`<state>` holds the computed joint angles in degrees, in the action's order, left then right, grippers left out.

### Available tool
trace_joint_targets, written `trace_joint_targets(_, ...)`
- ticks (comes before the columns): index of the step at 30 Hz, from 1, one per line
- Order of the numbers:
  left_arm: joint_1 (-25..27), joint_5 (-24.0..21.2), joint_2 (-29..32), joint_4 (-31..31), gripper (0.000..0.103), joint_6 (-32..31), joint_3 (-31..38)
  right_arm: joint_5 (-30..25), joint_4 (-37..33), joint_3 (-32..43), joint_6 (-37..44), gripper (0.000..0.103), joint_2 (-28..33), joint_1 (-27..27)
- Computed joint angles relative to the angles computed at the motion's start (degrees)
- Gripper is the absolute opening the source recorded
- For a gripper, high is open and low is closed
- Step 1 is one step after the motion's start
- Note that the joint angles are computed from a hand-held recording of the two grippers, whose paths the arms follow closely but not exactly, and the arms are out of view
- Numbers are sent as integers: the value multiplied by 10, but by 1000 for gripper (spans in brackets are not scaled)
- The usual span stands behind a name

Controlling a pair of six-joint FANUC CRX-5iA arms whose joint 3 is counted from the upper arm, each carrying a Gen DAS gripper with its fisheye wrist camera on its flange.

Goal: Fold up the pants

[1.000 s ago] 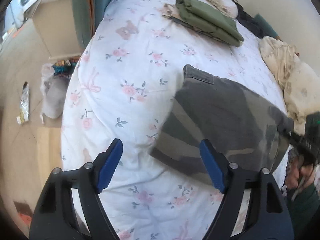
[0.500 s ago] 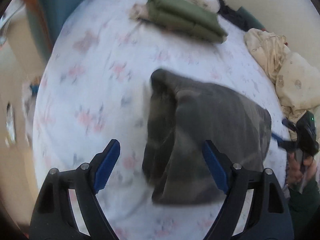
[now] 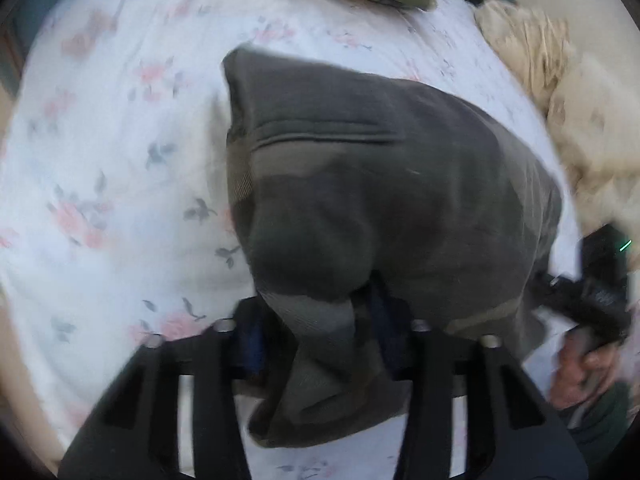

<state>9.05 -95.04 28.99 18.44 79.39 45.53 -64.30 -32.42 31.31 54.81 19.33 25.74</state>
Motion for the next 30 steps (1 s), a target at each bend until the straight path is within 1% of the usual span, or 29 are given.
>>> trace_joint_targets(1, -6, 9, -11, -15, 22, -8, -6, -8, 18, 16, 8, 34, 7, 6)
trace_joint_targets(2, -11, 16, -22, -27, 20, -1, -7, -12, 26, 24, 10, 30, 8, 8)
trace_joint_targets(3, -11, 10, -23, -21, 18, 10, -2, -14, 23, 29, 10, 26, 7, 6)
trace_joint_targets(4, -8, -6, -18, -7, 17, 22, 11, -22, 20, 37, 10, 25, 6, 2)
trace_joint_targets(6, 3, -22, -25, 21, 17, 32, 13, -52, 2, 63, 16, 21, 9, -13)
trace_joint_targets(9, 14, -60, -44, 58, 17, 59, 3, -100, -16, 96, 4, 21, 15, -29)
trace_joint_targets(11, 7, -73, -72, 36, 17, 49, -25, -136, -34, 97, 4, 20, 10, -40)
trace_joint_targets(12, 3, -78, -81, 26, 17, 34, -41, -149, -26, 91, 5, 20, 7, -38)
trace_joint_targets(13, -4, -85, -84, 9, 17, 28, -49, -177, -17, 91, 1, 20, 12, -34)
trace_joint_targets(14, -7, -96, -83, -4, 17, 38, -58, -201, -19, 84, -7, 21, 16, -32)
trace_joint_targets(15, -8, -106, -81, -8, 22, 44, -67, -206, -19, 74, -10, 26, 14, -31)
trace_joint_targets(16, -8, -107, -81, -12, 30, 42, -70, -208, 0, 58, -18, 32, 8, -24)
trace_joint_targets(17, -8, -101, -86, -17, 33, 30, -78, -209, 18, 56, -24, 48, 6, -18)
trace_joint_targets(18, -10, -97, -89, -27, 42, 18, -76, -204, 61, 50, -35, 52, -2, -5)
trace_joint_targets(19, -13, -95, -93, -44, 47, 13, -66, -199, 91, 46, -41, 53, -8, 4)
trace_joint_targets(20, -11, -90, -96, -50, 48, 17, -60, -188, 149, 36, -51, 53, -21, 22)
trace_joint_targets(21, -7, -86, -99, -49, 48, 23, -54, -181, 187, 29, -57, 54, -28, 35)
trace_joint_targets(22, -1, -65, -114, -55, 47, 37, -53, -156, 246, 8, -64, 54, -46, 56)
trace_joint_targets(23, 2, -35, -131, -60, 44, 42, -63, -123, 285, -11, -67, 51, -64, 72)
trace_joint_targets(24, 3, 18, -159, -67, 33, 48, -86, -96, 301, -19, -58, 44, -75, 82)
trace_joint_targets(25, 1, 46, -170, -67, 8, 50, -96, -77, 305, -20, -39, 37, -79, 89)
trace_joint_targets(26, -3, 80, -180, -56, 0, 43, -108, -59, 313, -13, -18, 25, -76, 102)
trace_joint_targets(27, -3, 110, -185, -19, 0, 42, -127, -53, 318, -1, -11, 23, -69, 110)
trace_joint_targets(28, 0, 141, -194, 15, 1, 47, -152, -35, 324, 8, -7, 20, -60, 121)
trace_joint_targets(29, -8, 170, -203, 20, 1, 55, -167, -39, 314, 33, 1, 9, -41, 126)
trace_joint_targets(30, -22, 185, -202, 2, 0, 66, -165, -48, 307, 61, 7, 6, -20, 128)
